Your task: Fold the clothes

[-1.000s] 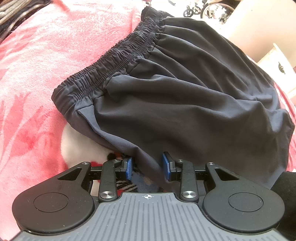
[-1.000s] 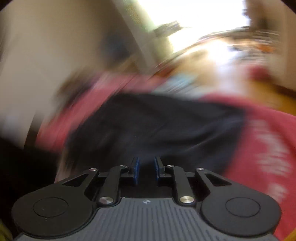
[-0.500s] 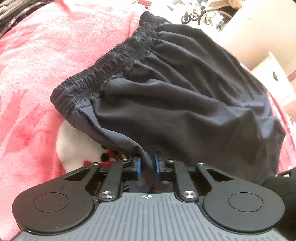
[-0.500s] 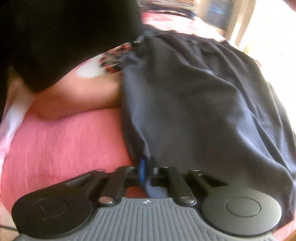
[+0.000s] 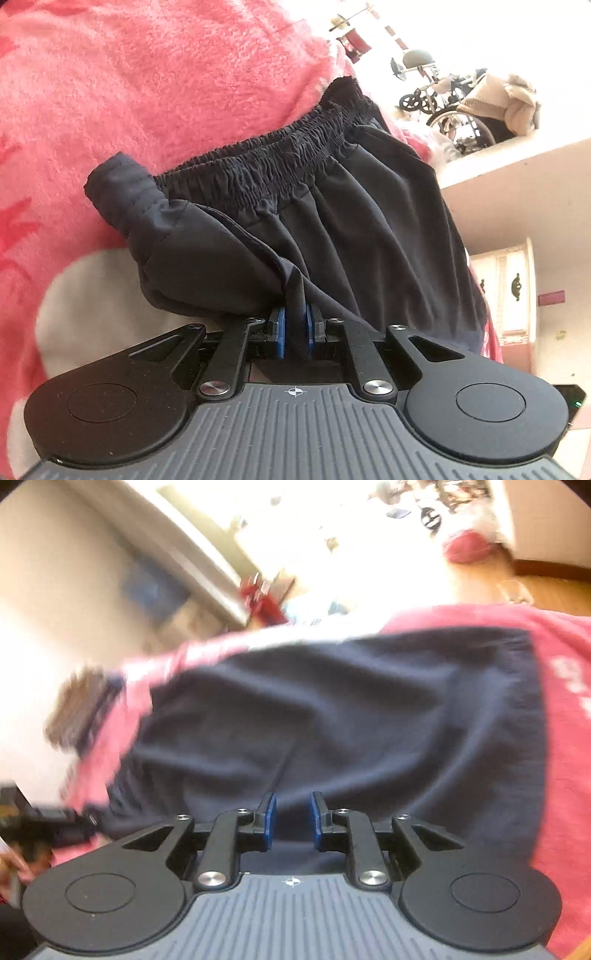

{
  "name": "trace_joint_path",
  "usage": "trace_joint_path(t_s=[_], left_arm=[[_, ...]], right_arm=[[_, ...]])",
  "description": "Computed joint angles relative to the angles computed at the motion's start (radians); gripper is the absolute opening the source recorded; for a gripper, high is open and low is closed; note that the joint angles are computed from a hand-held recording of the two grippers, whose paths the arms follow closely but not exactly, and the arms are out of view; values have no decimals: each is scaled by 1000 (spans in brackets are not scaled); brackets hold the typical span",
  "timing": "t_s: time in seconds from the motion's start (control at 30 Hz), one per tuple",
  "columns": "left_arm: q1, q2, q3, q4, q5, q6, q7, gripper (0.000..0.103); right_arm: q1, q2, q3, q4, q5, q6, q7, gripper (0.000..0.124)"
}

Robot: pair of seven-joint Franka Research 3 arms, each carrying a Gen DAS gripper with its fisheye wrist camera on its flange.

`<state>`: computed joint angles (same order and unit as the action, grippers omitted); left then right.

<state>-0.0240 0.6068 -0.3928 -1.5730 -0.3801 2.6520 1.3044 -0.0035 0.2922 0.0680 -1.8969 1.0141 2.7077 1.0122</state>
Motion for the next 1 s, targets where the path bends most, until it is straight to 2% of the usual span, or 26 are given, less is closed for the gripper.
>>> trace_joint_path(t_s=[0.1,0.3,0.37,0.43,0.47,0.5,0.53,0.57,0.6,0.63,0.73,0.83,0.9,1.0], left_arm=[[-4,3,4,5,6,-4,-9,9],[-5,6,5,1,14,9,-18,9],[2,3,1,-7,11,15,-13,9],[5,2,-1,-12,9,19,-11,9],[5,3,-1,-12,9,19,-11,9],[5,3,-1,-11,11,18,-12,9],[5,3,-1,-11,12,17,-12,9],[4,4,0,-10,14,16,-11,9],[4,4,0,-9,15,15,-11,9],[5,5,-1,-8,15,14,-10,9],[10,0,-4,-15,10,11,-6,9],[12,-2,-4,-18,8,8,-3,9],[14,-4,-5,-22,4,10,1,9],[15,-5,-6,-26,-2,10,3,9]], right_arm=[[9,-76,16,-77,19,27,-133,22],[134,-207,-1,-234,-296,-24,-196,24],[176,-235,-3,-297,-424,40,-187,32],[213,-234,-16,-362,-642,156,-126,42],[231,-230,-35,-389,-799,202,-47,42],[257,-225,-70,-403,-892,231,-10,38],[249,-225,-70,-408,-915,238,-5,31],[206,-218,-35,-392,-867,229,-26,26],[198,-208,-35,-369,-785,213,-69,14],[182,-194,-30,-336,-714,200,-84,13],[104,-153,-16,-231,-416,141,-128,13],[30,-121,-27,-152,-159,53,-88,13],[7,-118,-32,-144,-40,58,-74,15],[5,-160,-30,-183,53,84,-142,18]])
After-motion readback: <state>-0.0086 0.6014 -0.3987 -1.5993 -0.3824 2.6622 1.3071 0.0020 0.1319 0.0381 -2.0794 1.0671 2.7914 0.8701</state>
